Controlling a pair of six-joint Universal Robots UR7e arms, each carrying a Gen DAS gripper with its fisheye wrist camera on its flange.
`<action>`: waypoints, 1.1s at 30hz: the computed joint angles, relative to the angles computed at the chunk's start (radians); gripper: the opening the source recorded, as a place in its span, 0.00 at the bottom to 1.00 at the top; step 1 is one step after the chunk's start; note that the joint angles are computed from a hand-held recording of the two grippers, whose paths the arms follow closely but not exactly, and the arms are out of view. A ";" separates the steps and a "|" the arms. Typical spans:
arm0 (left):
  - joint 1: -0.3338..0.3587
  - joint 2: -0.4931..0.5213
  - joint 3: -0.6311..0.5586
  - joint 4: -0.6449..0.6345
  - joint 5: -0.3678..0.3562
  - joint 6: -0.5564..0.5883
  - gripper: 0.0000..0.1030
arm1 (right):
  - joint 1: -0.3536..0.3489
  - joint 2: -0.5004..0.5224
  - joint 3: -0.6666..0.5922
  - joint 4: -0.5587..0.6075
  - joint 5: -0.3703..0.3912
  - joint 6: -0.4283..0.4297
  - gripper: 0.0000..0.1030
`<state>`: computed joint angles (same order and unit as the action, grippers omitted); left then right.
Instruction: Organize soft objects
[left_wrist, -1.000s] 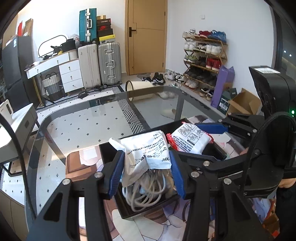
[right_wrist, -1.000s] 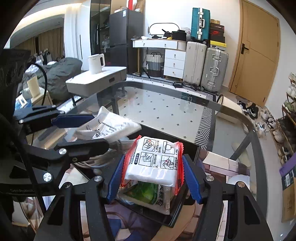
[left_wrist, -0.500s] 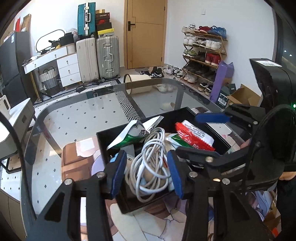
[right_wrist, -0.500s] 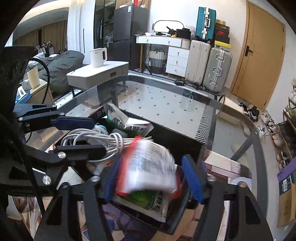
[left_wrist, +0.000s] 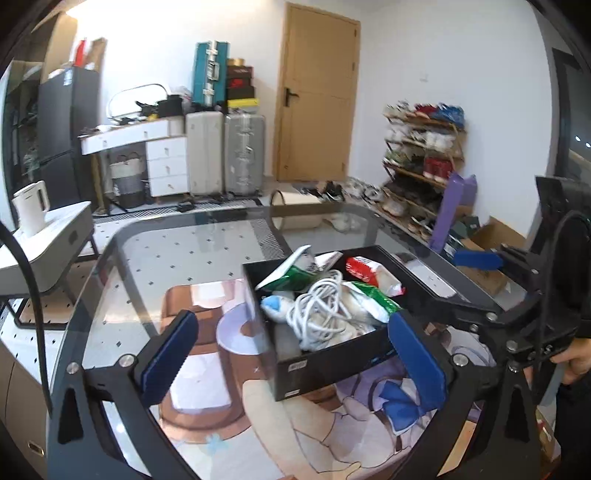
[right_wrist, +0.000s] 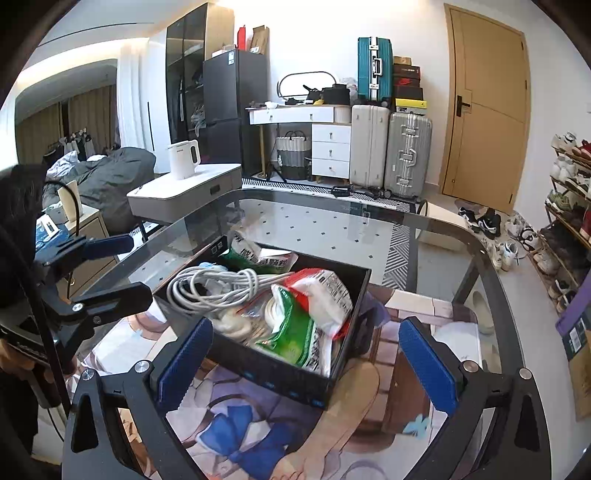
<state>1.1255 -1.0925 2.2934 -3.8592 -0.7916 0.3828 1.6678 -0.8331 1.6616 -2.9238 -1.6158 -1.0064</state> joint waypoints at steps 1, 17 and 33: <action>0.000 0.006 0.006 -0.029 0.006 0.007 1.00 | -0.002 -0.006 0.019 -0.015 0.007 0.001 0.99; 0.012 0.133 0.006 -0.338 0.046 0.108 1.00 | -0.052 -0.035 0.148 -0.155 0.110 -0.026 0.99; 0.015 0.152 0.000 -0.354 0.062 0.121 1.00 | -0.075 -0.041 0.196 -0.268 0.172 -0.041 0.99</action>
<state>1.1409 -0.9405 2.2936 -4.2128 -0.7295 0.5040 1.5928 -0.8746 1.8575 -3.1916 -1.4437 -1.0479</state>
